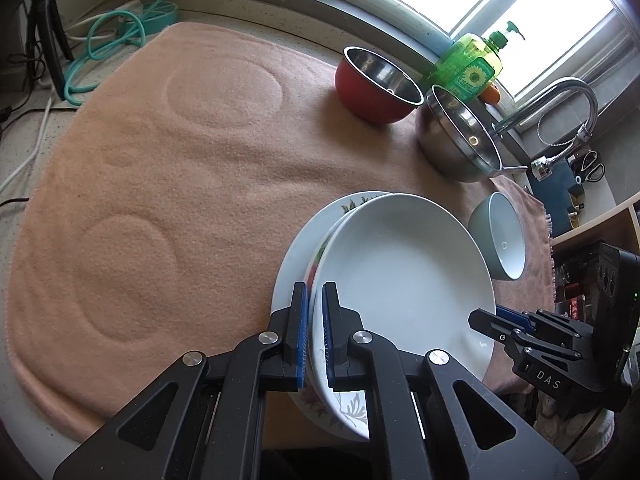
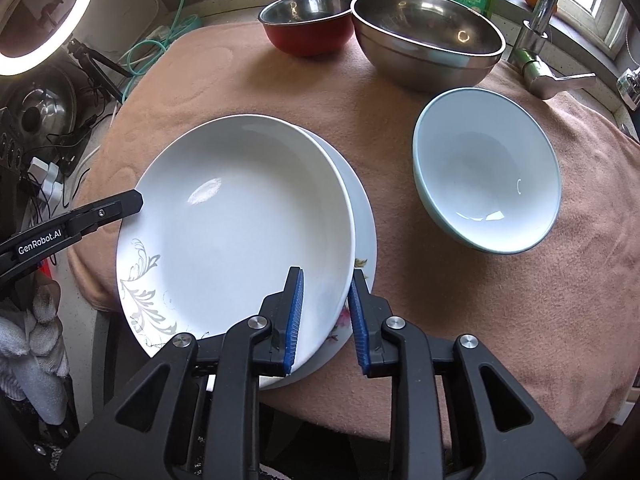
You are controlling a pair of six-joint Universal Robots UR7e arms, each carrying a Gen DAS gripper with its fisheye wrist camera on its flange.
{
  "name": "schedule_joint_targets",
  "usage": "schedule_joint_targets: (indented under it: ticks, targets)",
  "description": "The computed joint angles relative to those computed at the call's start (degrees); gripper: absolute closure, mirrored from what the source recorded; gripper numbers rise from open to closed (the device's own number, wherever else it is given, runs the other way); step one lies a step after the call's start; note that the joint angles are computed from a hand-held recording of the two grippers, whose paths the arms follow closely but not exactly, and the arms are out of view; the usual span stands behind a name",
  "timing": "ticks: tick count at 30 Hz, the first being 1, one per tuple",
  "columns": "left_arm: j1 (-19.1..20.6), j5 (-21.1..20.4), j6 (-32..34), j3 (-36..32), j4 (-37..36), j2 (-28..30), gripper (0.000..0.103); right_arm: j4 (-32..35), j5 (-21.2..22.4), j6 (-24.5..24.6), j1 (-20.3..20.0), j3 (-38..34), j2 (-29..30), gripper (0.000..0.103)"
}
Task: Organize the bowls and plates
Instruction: 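Open the right gripper to release the white plate onto the stack, then move the right gripper to the rim of the large steel bowl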
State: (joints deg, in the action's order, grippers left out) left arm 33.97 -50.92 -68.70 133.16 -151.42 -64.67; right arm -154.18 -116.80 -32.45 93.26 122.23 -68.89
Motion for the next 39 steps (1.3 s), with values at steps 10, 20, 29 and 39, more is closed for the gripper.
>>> schedule_joint_targets:
  ticks: [10,20,29,39]
  targets:
    - [-0.1,-0.34,0.23,-0.83,1.68,-0.01,0.097,1.69,1.37,0.97,-0.58,-0.57,-0.56,0.078]
    - [-0.42,0.72,2.04,-2.73,3.01,-0.62,0.079,0.74,2.45,1.1,-0.29,-0.87,-2.4,0.077]
    - [0.45,0.57,4.68,-4.88,0.72,0.52,0.074,0.78,6.61,2.17,-1.54,-2.44,-4.89,0.063]
    - [2.03,0.84,10.82,-10.46,-2.45,4.82,0.074,2.36,10.53,4.15,-3.62,-8.84,-5.18,0.061]
